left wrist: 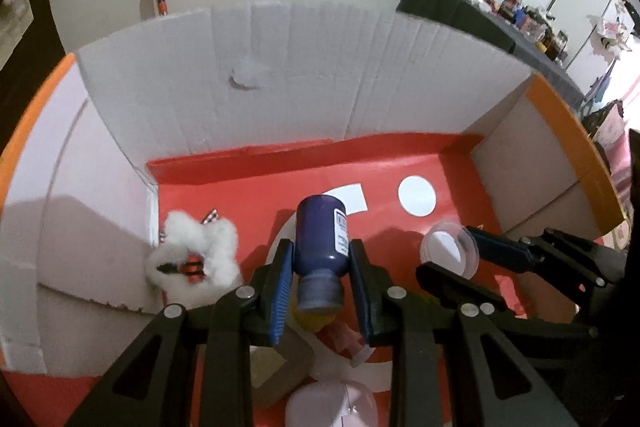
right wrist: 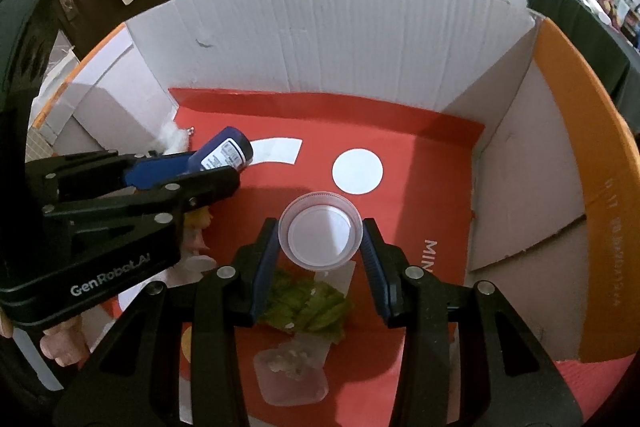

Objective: Organize objects
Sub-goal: 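Lower the blue bottle with the left tool while the right lowers the white lid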

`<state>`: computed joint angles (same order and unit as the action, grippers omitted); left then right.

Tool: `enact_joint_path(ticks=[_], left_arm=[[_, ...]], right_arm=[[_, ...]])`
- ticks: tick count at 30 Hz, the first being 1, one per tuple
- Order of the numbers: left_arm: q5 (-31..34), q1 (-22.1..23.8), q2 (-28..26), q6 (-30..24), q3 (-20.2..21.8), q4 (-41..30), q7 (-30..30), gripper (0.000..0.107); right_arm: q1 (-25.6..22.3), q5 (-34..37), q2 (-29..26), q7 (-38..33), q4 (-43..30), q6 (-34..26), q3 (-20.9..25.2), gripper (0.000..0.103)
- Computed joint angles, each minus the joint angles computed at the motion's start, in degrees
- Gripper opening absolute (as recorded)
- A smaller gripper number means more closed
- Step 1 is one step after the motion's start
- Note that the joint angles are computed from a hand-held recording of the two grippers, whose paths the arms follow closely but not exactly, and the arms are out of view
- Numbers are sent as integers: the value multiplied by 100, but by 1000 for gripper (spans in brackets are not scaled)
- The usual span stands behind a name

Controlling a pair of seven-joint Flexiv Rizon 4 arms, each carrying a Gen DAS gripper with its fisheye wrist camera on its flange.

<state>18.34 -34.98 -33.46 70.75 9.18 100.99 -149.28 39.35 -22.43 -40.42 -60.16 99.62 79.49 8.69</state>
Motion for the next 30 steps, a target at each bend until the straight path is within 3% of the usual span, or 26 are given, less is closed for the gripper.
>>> enact_joint_path(ticks=[14, 17, 23, 30], left_arm=[[-62, 53, 1, 120, -46, 77, 13, 29], [-325, 291, 3, 325, -280, 285, 216, 29], [-557, 210, 23, 636, -141, 479, 278, 29], [-487, -98, -8, 539, 151, 352, 254, 31]], right_arm=[[-238, 272, -15, -296, -107, -406, 340, 39], [-211, 291, 15, -315, -82, -427, 313, 40], [-233, 334, 44, -361, -19, -386, 326, 40], [-181, 345, 6, -345, -51, -362, 304, 45]])
